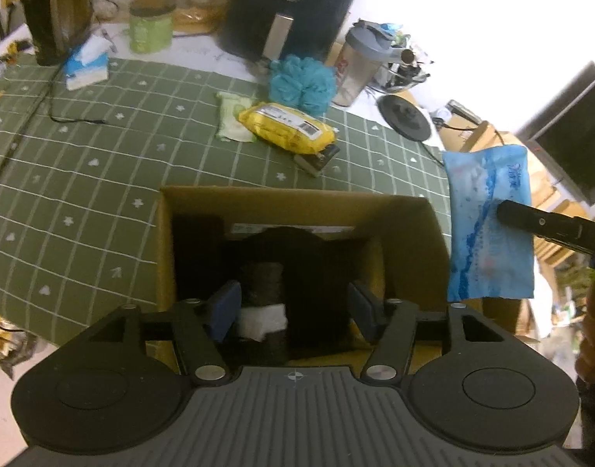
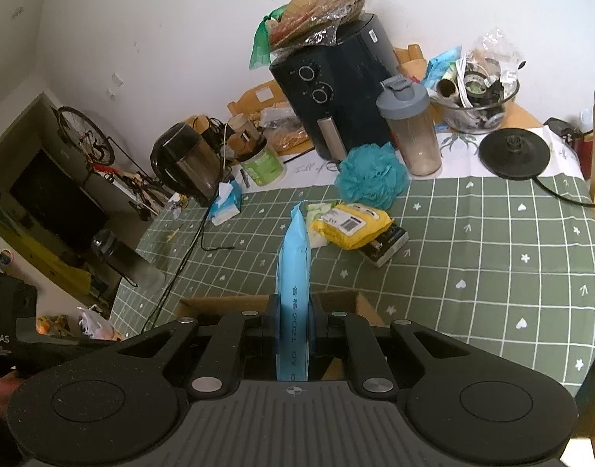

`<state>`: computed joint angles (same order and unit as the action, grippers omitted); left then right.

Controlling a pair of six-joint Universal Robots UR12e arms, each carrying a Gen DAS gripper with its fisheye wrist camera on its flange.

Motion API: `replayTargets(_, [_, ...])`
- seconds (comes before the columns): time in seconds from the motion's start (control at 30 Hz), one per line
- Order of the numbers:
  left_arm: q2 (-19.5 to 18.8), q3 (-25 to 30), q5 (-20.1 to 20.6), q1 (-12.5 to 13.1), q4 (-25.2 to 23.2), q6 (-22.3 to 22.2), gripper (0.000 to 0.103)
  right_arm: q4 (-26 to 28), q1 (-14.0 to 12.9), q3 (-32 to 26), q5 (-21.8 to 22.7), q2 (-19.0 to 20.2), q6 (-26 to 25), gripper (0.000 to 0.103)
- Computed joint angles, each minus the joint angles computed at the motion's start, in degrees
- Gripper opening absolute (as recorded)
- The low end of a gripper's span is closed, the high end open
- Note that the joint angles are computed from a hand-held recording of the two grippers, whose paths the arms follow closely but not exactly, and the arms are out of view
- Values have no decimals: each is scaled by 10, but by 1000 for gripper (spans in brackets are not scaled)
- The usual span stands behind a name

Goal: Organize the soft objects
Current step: 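Lower the black roll into the box with the left gripper while the right lowers the blue packet in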

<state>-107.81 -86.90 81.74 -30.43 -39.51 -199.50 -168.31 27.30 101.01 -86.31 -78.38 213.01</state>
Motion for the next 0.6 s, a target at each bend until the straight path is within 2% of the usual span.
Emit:
replayTargets(0.3, [12,-17,62,-11,35,-34,60,-1,3,0,25,5,-2,15])
replayTargets(0.43, [18,-26,74,-12,45,-46,60,-12,-2,-4,65,12,5,15])
replayTargets(0.5, [21,-31,81,-13,51,-51,60,-33,-10,-3,100,17,33,16])
replayTargets(0.57, [24,-37,86,-13,59,-58,60,-52,-18,-1,124,26,68,21])
replayTargets(0.6, [26,-40,88,-13,63,-61,60,-39,-19,-4,120,28,77,43])
